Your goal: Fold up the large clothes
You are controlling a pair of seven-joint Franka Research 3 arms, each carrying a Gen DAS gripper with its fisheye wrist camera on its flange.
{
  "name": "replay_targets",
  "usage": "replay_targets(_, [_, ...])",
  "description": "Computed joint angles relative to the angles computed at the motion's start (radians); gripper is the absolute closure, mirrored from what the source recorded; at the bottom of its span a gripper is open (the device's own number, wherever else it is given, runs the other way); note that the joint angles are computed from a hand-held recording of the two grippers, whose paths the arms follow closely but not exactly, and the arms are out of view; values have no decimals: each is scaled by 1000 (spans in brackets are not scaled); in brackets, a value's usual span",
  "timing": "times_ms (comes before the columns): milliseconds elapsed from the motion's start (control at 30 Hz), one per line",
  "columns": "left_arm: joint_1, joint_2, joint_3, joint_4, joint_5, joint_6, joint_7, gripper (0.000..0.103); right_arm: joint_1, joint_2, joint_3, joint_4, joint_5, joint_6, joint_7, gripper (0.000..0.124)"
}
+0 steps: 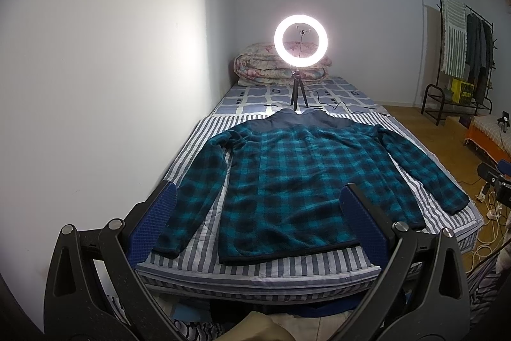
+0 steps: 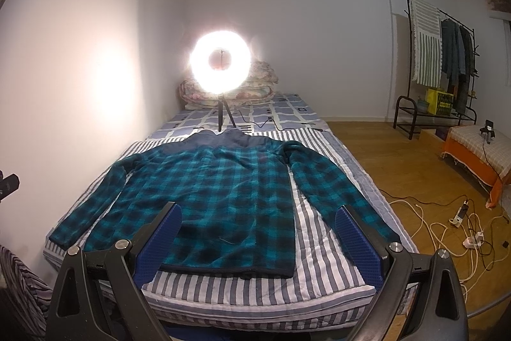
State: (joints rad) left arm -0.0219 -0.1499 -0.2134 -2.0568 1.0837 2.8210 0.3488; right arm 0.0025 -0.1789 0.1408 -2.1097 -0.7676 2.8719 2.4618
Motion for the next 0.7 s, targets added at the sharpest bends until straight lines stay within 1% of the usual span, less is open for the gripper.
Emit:
replay_targets(133, [4,11,2,6,25,-1,-13,0,7,12,-9,9,24,20,-18,26])
replay_targets(233, [4,13,6,4,43,-8,-26,0,24,33,-14,37,62,22,-62,26])
replay_targets(333, [8,18,14,9,44,-17,-12,0,42,63,-19,77,71,23,-98,26])
replay_targets(433, [17,31,28,18,56,-10,11,0,65,112,-36,126,79,80,-126,22])
replay_targets(467, [21,39,32,24,65,-11,26,0,78,131,-45,144,101,101,-147,21])
replay_targets(500, [25,48,36,33,77,-16,44,0,93,146,-56,157,146,113,-187,21])
replay_targets(567, [29,75,47,59,97,-24,89,0,133,202,-70,217,345,111,-362,21])
replay_targets(600, [29,93,56,76,84,-24,131,0,144,239,-66,258,456,111,-455,21])
replay_targets(667, [33,137,81,110,-7,0,263,0,161,291,-68,318,535,116,-527,21])
replay_targets(700, [37,167,94,133,-96,16,356,1,172,332,-70,368,553,109,-555,21])
